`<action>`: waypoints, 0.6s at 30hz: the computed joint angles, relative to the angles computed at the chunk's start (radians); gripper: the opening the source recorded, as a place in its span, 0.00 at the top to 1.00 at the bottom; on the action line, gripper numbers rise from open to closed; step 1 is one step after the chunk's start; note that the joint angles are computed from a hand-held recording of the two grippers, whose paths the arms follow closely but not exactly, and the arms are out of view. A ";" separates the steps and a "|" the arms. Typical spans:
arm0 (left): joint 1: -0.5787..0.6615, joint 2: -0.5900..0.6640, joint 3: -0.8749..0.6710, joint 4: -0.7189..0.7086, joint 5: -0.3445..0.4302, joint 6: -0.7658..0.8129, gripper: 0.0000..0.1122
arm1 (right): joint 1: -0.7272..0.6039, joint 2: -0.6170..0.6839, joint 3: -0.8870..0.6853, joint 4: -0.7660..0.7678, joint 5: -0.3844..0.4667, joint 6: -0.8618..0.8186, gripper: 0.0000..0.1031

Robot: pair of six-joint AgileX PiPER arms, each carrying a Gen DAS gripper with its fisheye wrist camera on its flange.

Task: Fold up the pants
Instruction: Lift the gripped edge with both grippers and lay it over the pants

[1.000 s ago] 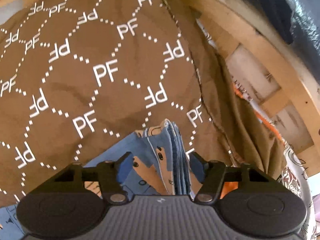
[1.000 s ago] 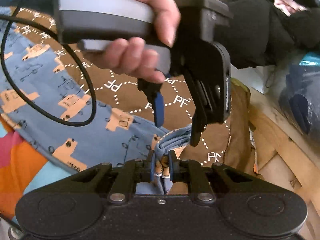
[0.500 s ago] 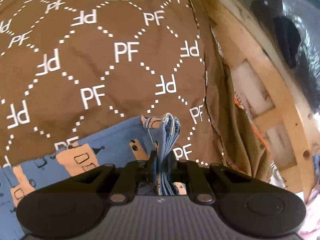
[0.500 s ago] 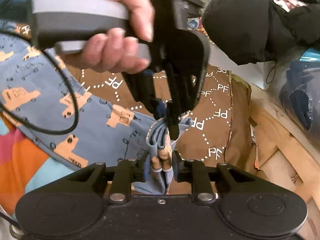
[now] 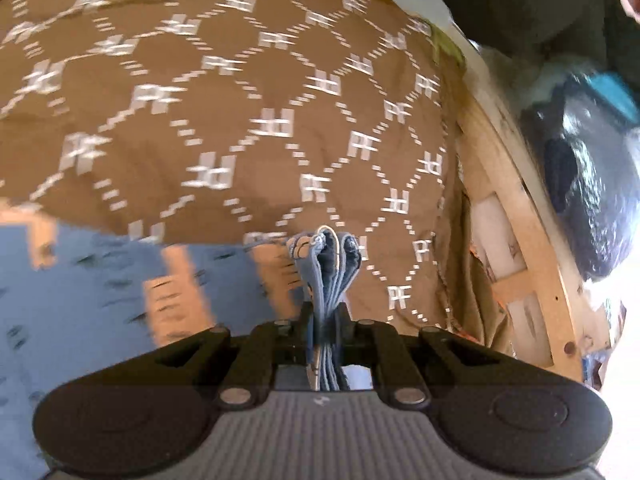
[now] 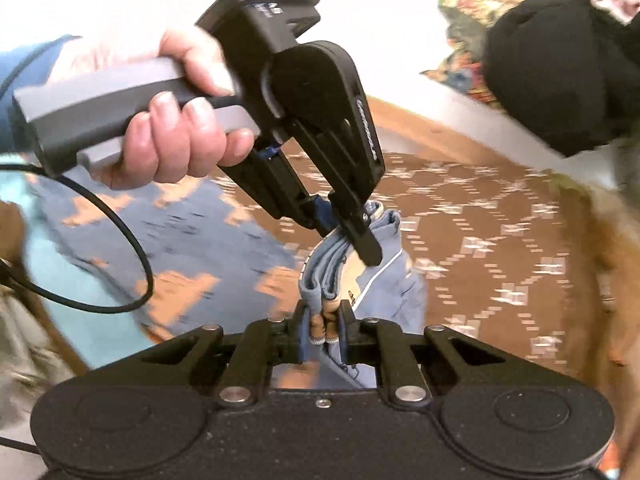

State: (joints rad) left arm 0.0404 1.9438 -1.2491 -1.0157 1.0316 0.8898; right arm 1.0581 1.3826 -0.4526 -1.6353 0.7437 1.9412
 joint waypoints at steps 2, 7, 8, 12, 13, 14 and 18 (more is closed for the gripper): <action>0.049 -0.011 0.027 0.014 -0.004 0.024 0.91 | -0.043 -0.007 -0.017 -0.029 -0.106 0.002 0.86; 0.106 -0.006 0.080 0.036 -0.062 0.094 0.91 | -0.047 0.076 -0.076 -0.058 -0.202 0.002 0.85; 0.110 0.002 0.085 0.036 -0.072 0.099 0.91 | -0.043 0.093 -0.082 -0.061 -0.209 0.004 0.85; 0.125 0.029 0.124 -0.007 -0.111 0.174 0.91 | -0.040 0.147 -0.104 -0.063 -0.232 0.025 0.85; 0.133 0.037 0.133 -0.021 -0.114 0.198 0.90 | -0.040 0.152 -0.105 -0.058 -0.233 0.029 0.85; 0.137 0.042 0.140 -0.026 -0.117 0.214 0.90 | -0.038 0.159 -0.106 -0.057 -0.233 0.037 0.85; 0.166 0.076 0.124 -0.019 -0.097 0.217 0.87 | -0.031 0.166 -0.114 -0.031 -0.227 0.024 0.84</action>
